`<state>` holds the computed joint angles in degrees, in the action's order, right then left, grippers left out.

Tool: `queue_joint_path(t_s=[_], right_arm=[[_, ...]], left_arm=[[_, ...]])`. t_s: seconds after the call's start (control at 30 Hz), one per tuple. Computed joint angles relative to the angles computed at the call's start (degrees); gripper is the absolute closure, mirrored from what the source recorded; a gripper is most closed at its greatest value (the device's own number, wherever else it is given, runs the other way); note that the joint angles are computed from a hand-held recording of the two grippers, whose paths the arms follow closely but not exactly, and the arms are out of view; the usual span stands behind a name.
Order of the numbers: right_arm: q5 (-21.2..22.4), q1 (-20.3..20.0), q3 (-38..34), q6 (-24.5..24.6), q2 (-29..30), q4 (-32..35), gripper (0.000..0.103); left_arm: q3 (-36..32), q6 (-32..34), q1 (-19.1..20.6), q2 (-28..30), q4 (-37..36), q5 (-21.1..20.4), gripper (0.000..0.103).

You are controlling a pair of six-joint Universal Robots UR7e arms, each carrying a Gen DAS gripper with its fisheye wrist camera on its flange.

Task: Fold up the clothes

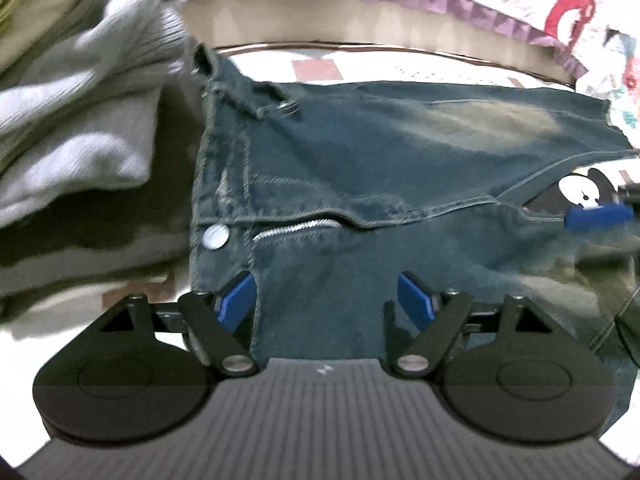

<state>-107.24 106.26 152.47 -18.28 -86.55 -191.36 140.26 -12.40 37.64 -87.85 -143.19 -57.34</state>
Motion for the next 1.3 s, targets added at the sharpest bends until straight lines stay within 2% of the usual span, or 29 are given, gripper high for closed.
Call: queue_joint_path(t_s=[0.1, 0.2, 0.3, 0.43, 0.5, 0.63, 0.67, 0.7, 0.73, 0.77, 0.83, 0.93, 1.0, 1.13, 1.3], right_arm=[[1.1, 4.1, -4.1, -2.8, 1.2, 12.4, 0.050], [1.2, 8.4, -8.6, -5.7, 3.4, 24.2, 0.047], [-3.6, 14.0, -12.6, -9.7, 8.4, 31.3, 0.045], [-5.2, 17.5, -13.7, -12.6, 12.3, 35.1, 0.044], [-6.8, 18.3, -13.1, -13.9, 14.2, 34.5, 0.038], [-10.9, 19.4, -10.6, -17.0, 14.9, 27.0, 0.041], [-11.9, 19.7, -10.0, -17.9, 15.2, 24.9, 0.053], [-12.9, 20.0, -9.4, -18.8, 15.5, 22.7, 0.071], [-12.9, 19.7, -9.1, -18.0, 14.9, 21.7, 0.075], [-13.2, 19.7, -8.6, -17.0, 14.3, 19.3, 0.085], [-13.9, 20.1, -7.3, -15.4, 13.8, 13.4, 0.086], [-15.3, 20.4, -5.9, -12.0, 13.3, 5.4, 0.087], [-16.5, 20.3, -5.7, -9.8, 12.8, 3.2, 0.087], [-15.6, 19.3, -5.1, -5.8, 12.4, 1.6, 0.087], [-14.7, 18.2, -4.9, -3.3, 12.4, 0.2, 0.087]], left_arm=[[0.4, -2.5, -0.4, -2.8, 2.5, 0.1, 0.025], [1.4, -5.6, -0.7, -6.1, 5.4, 2.1, 0.024], [1.5, -8.7, 0.3, -8.6, 8.4, 3.2, 0.024], [1.1, -10.7, 1.1, -10.6, 9.5, 3.6, 0.024], [1.2, -11.2, 1.1, -11.7, 9.4, 4.1, 0.024], [3.1, -8.0, 1.6, -13.2, 1.0, 0.1, 0.023], [3.5, -7.2, 1.6, -13.4, -1.2, -1.3, 0.023], [3.8, -6.4, 1.6, -13.6, -3.4, -2.7, 0.023], [4.1, -5.3, 1.3, -13.7, -5.0, -3.5, 0.023], [4.5, -4.2, 0.9, -13.8, -6.5, -4.3, 0.023], [4.5, -2.2, 0.7, -13.9, -7.6, -7.0, 0.022], [3.1, -0.6, -0.5, -16.0, -2.0, -12.1, 0.019], [4.0, 5.1, -3.2, -19.1, -0.5, -13.9, 0.015], [7.1, 13.6, -8.9, -22.7, 1.9, -11.4, 0.008], [8.2, 14.8, -12.6, -20.4, 9.7, -8.1, 0.008]])
